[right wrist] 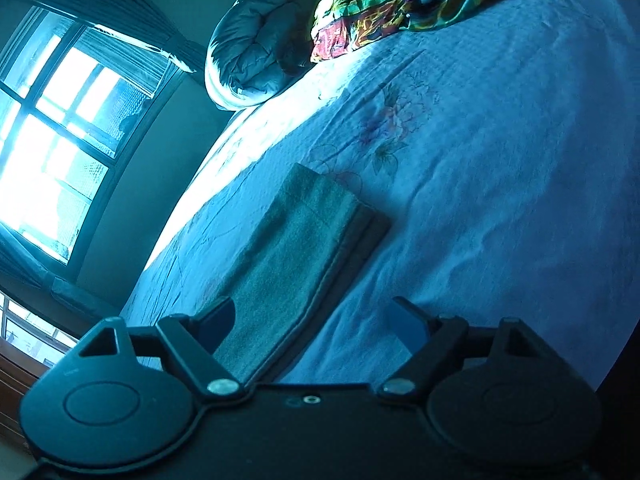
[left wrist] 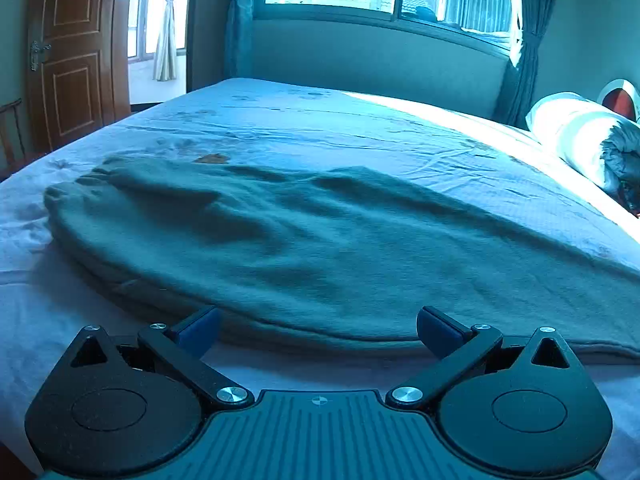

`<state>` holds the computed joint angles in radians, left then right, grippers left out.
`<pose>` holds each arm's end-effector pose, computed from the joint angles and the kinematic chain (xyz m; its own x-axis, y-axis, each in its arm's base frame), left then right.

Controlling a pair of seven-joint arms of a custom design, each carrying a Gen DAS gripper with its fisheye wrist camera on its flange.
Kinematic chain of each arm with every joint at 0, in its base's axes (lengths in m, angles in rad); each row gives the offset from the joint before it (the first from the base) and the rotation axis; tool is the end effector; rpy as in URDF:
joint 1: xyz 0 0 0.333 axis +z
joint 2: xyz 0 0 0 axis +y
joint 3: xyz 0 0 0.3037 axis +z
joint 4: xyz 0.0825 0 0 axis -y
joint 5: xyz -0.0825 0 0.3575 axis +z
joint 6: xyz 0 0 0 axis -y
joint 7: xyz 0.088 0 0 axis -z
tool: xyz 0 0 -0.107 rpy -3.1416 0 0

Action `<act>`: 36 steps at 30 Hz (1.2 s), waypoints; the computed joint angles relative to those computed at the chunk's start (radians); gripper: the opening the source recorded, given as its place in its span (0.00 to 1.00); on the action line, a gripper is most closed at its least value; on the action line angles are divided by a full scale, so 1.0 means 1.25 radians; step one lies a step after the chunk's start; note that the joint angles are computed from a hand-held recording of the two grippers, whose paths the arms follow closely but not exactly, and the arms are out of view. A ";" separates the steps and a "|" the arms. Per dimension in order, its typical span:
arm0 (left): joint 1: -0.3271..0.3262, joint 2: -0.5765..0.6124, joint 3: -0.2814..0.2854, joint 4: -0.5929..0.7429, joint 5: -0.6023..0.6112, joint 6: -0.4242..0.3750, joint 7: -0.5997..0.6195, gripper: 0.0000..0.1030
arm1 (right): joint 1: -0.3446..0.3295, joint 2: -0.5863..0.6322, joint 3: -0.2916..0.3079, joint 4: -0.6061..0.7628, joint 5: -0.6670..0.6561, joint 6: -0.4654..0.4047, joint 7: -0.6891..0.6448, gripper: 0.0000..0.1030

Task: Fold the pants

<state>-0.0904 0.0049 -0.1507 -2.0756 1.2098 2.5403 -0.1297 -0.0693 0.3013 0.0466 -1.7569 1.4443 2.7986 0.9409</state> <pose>0.5400 -0.1443 0.4703 0.4979 -0.8631 0.0846 -0.4672 -0.3492 -0.8123 0.6399 -0.0640 0.4477 -0.1833 -0.6376 -0.7482 -0.5414 0.7007 -0.4646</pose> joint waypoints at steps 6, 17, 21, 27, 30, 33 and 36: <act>-0.069 0.152 -0.018 0.195 -0.041 -0.005 0.070 1.00 | -0.019 0.027 0.002 0.030 0.095 -0.010 0.000 0.52; -0.197 0.311 0.015 0.409 -0.132 -0.072 0.215 1.00 | -0.047 0.102 0.028 0.112 0.027 -0.029 0.055 0.33; -0.231 0.350 0.035 0.464 -0.147 -0.091 0.243 1.00 | -0.058 0.111 0.037 0.116 0.038 -0.037 0.041 0.27; -0.252 0.401 0.034 0.533 -0.210 -0.125 0.351 1.00 | -0.081 0.110 0.046 0.112 0.117 -0.074 -0.032 0.25; -0.267 0.414 0.051 0.538 -0.208 -0.125 0.354 1.00 | -0.081 0.113 0.039 0.112 0.117 -0.086 -0.021 0.21; -0.277 0.413 0.062 0.533 -0.198 -0.121 0.332 1.00 | -0.081 0.108 0.036 0.109 0.120 -0.086 -0.012 0.21; -0.280 0.410 0.066 0.526 -0.189 -0.116 0.322 1.00 | -0.079 0.110 0.035 0.112 0.142 -0.077 -0.012 0.21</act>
